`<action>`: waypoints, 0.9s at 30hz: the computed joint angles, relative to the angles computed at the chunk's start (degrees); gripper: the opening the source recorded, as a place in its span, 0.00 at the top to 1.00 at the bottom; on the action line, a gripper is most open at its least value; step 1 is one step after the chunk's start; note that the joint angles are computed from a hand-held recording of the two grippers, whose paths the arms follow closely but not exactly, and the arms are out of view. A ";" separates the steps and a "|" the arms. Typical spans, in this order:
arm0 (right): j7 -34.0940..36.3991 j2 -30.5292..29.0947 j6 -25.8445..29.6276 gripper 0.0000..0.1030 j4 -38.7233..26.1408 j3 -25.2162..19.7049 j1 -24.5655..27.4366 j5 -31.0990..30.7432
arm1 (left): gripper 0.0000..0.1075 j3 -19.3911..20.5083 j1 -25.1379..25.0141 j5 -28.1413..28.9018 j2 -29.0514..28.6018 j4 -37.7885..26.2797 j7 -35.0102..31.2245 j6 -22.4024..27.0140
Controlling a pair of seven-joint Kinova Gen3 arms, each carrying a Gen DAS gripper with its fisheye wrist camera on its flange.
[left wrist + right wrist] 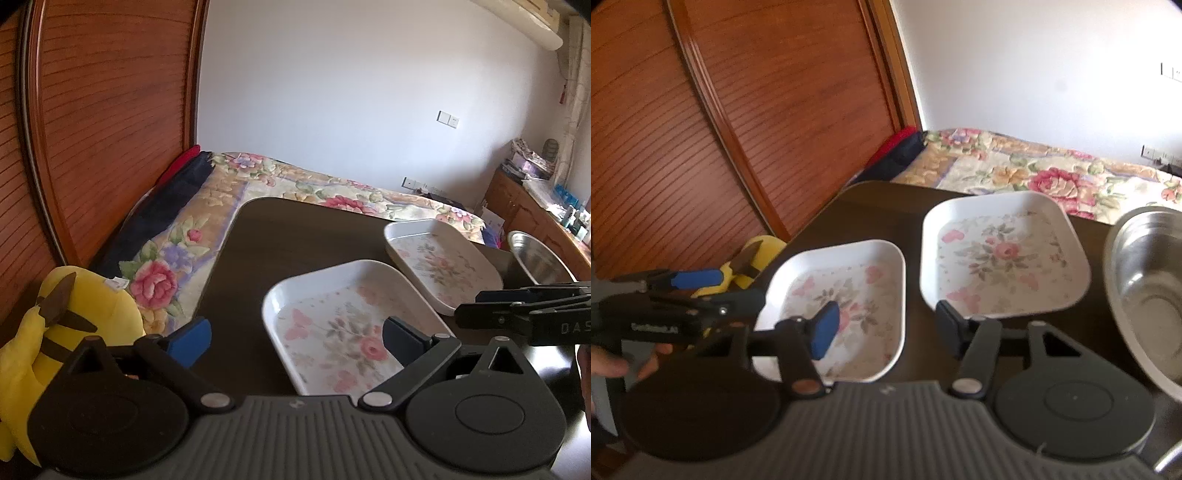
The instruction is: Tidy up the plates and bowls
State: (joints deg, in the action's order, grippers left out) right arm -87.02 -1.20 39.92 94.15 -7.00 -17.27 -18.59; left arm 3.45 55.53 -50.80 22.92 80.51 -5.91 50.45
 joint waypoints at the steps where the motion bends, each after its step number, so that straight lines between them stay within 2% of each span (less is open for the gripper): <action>1: 0.27 0.88 0.47 0.44 -0.68 0.03 -0.05 -0.30 | 0.06 0.02 -0.50 0.33 0.07 0.02 -0.33 -0.30; 9: 1.24 5.49 4.92 0.52 -5.08 -0.33 0.87 -1.92 | 0.10 -0.59 -2.60 2.69 0.66 0.77 -1.79 -2.79; 15: 0.24 6.20 5.36 0.52 -5.58 -0.82 0.70 -1.06 | 0.10 -1.16 -3.16 3.55 0.61 1.65 -2.00 -4.85; 19: -0.36 6.86 6.39 0.52 -6.59 -0.96 0.51 -0.49 | 0.16 -1.26 -3.72 4.60 0.60 1.97 -2.42 -6.04; 22: -0.87 7.37 6.72 0.56 -7.25 -1.07 0.30 -0.04 | 0.30 -1.00 -4.69 6.62 0.64 2.02 -3.20 -6.70; 24: -1.77 7.89 7.09 0.68 -7.89 -1.13 -0.10 0.98 | 0.40 -1.59 -4.63 6.98 0.41 2.74 -2.48 -7.88; 25: -3.06 8.11 7.35 0.70 -8.27 -1.12 -0.71 2.47 | 0.43 -1.86 -4.30 6.72 0.48 2.65 -2.26 -7.50; 27: -3.82 8.37 7.74 0.73 -8.62 -1.17 -1.04 3.54 | 0.57 -1.86 -4.14 6.83 0.50 2.47 -2.31 -7.06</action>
